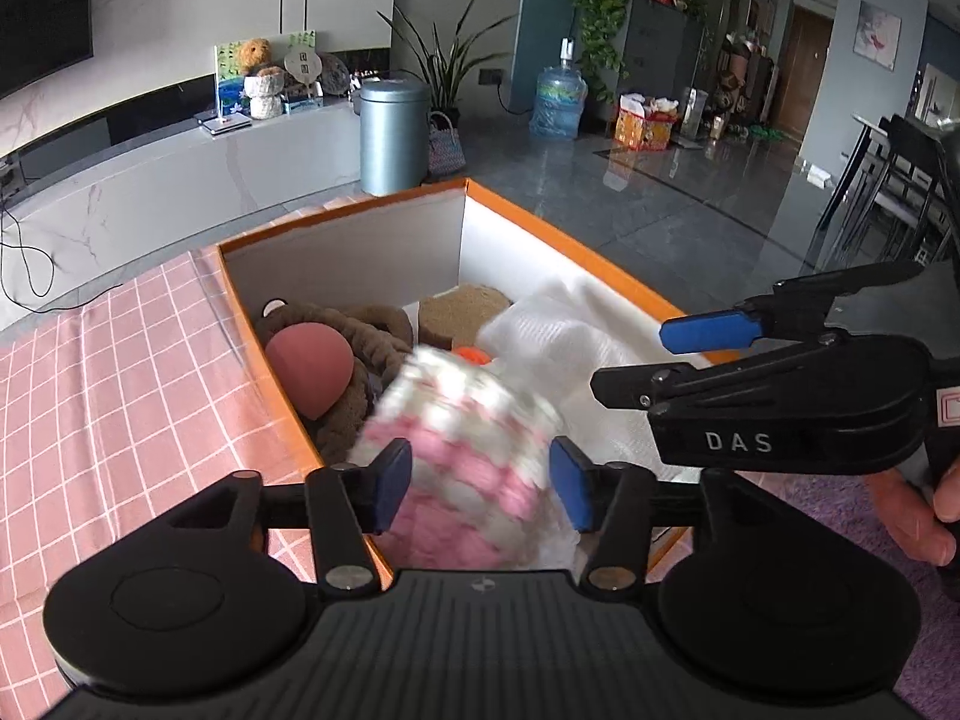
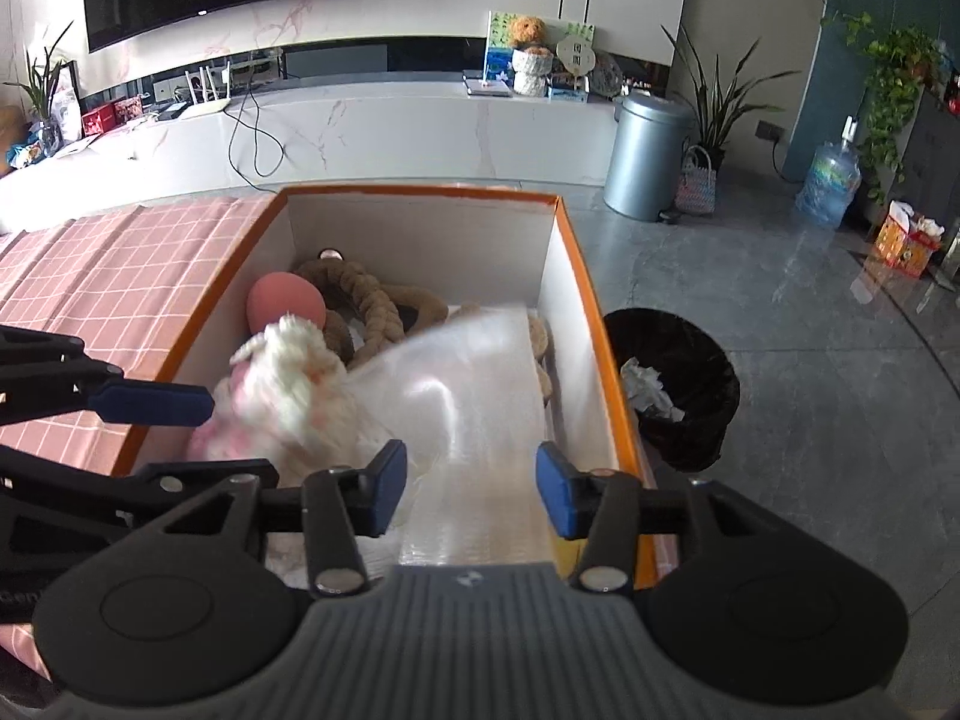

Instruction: Organize soft objects

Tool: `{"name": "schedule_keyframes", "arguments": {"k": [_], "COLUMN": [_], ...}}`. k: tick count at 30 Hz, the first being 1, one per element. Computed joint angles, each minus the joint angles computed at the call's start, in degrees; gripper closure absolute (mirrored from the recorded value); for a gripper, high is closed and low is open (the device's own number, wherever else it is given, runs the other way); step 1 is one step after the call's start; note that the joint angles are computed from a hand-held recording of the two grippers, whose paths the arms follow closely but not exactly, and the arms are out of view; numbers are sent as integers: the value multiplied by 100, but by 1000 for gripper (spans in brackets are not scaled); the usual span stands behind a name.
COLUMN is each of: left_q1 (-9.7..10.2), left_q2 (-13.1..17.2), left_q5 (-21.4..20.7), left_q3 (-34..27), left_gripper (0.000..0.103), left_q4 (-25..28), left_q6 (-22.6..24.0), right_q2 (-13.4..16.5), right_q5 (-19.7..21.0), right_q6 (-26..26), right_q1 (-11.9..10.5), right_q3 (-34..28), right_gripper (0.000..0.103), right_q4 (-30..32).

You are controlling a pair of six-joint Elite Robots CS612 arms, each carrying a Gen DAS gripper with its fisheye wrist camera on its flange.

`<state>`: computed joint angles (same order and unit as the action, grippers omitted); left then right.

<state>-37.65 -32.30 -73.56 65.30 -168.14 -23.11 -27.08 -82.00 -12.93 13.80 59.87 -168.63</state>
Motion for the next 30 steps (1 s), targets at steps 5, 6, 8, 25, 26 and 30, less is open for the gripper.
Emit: {"name": "schedule_keyframes", "arguments": {"k": [5, 6, 8, 25, 26, 30], "left_q1": [-14, -14, -21, -483, -520, -724], "left_q2": [-136, -161, -221, -484, -478, -257], "left_q5": [6, 8, 29, 2575, 2739, 3770], "left_q3": [193, 240, 339, 1059, 1076, 908], "left_gripper": [30, 29, 28, 12, 6, 0], "left_q4": [-290, -401, -612, -3405, -3505, -4155], "left_q6": [-151, -197, -307, 381, 480, 1344], "right_q2": [-170, -211, -293, -777, -771, -726], "right_q5": [-33, 45, 134, 515, 509, 321], "right_q6": [-63, -58, -13, 466, 483, 607], "right_q1": [-8, -24, -45, 59, 74, 147], "right_q3": [228, 281, 378, 1533, 1596, 1810], "right_gripper": [35, 31, 31, 5, 5, 3], "right_q4": [-191, -216, -266, -3581, -3800, -4441]}}
